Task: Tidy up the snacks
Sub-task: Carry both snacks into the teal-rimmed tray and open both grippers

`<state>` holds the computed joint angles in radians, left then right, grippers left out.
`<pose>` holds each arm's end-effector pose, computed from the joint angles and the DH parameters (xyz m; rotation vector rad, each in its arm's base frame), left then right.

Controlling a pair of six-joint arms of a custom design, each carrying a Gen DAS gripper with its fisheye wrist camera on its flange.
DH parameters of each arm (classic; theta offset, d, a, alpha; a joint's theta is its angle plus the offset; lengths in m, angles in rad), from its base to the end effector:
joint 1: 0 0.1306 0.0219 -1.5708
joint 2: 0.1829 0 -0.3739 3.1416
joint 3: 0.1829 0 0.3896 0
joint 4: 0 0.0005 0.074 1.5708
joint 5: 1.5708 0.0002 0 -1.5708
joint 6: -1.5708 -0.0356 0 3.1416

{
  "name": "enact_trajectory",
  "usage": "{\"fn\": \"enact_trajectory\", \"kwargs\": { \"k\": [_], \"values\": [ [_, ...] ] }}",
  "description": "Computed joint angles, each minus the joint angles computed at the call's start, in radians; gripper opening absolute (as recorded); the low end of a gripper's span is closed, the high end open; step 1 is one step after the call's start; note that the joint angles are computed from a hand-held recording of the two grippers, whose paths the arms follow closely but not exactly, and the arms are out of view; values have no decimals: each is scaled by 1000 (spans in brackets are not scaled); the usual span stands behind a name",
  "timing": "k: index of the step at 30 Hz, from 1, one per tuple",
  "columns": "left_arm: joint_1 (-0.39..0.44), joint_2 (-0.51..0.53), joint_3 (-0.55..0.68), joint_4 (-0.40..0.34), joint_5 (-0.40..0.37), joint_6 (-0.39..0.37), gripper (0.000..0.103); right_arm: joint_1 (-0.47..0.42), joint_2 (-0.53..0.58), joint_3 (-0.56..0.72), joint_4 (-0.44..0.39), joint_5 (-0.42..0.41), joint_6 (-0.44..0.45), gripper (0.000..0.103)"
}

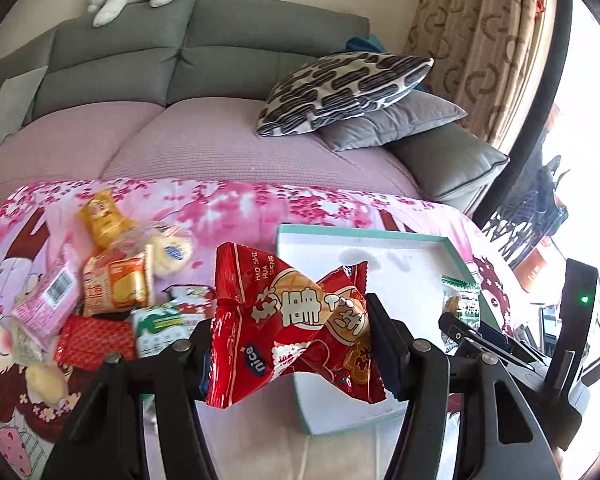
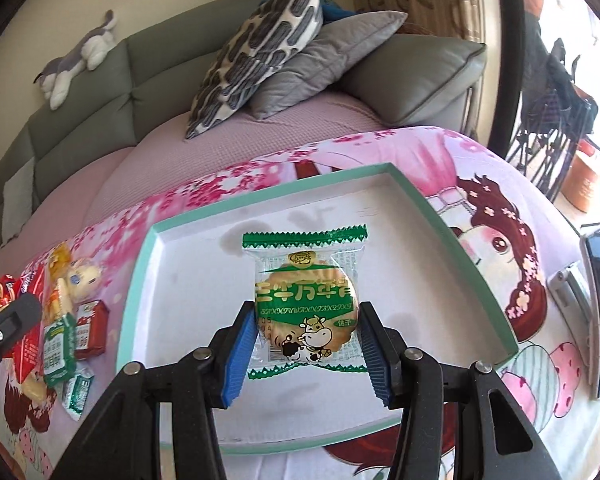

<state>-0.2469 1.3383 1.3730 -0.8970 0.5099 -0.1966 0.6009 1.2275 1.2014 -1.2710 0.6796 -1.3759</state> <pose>0.4426 -0.1300 0.4376 0.7455 2.2658 -0.6407 0.3255 0.1954 0.3916 1.0250 2.1992 -0.1925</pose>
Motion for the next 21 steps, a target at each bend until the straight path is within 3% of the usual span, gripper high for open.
{"fn": "enact_trajectory", "kwargs": {
  "k": [5, 10, 15, 19, 21],
  "values": [
    [-98, 36, 11, 29, -17, 2, 63, -37, -49, -54, -37, 11, -63, 53],
    [-159, 101, 27, 11, -47, -3, 63, -58, -64, -75, -61, 6, -78, 53],
    [-192, 171, 56, -21, -99, -7, 63, -93, -55, -86, -34, -15, -41, 53],
    [-208, 213, 82, -25, -126, 2, 63, -135, -48, -115, 50, -65, 21, 54],
    [-211, 223, 87, -23, -130, 12, 64, -142, -27, -108, 44, -73, 37, 54]
  ]
}}
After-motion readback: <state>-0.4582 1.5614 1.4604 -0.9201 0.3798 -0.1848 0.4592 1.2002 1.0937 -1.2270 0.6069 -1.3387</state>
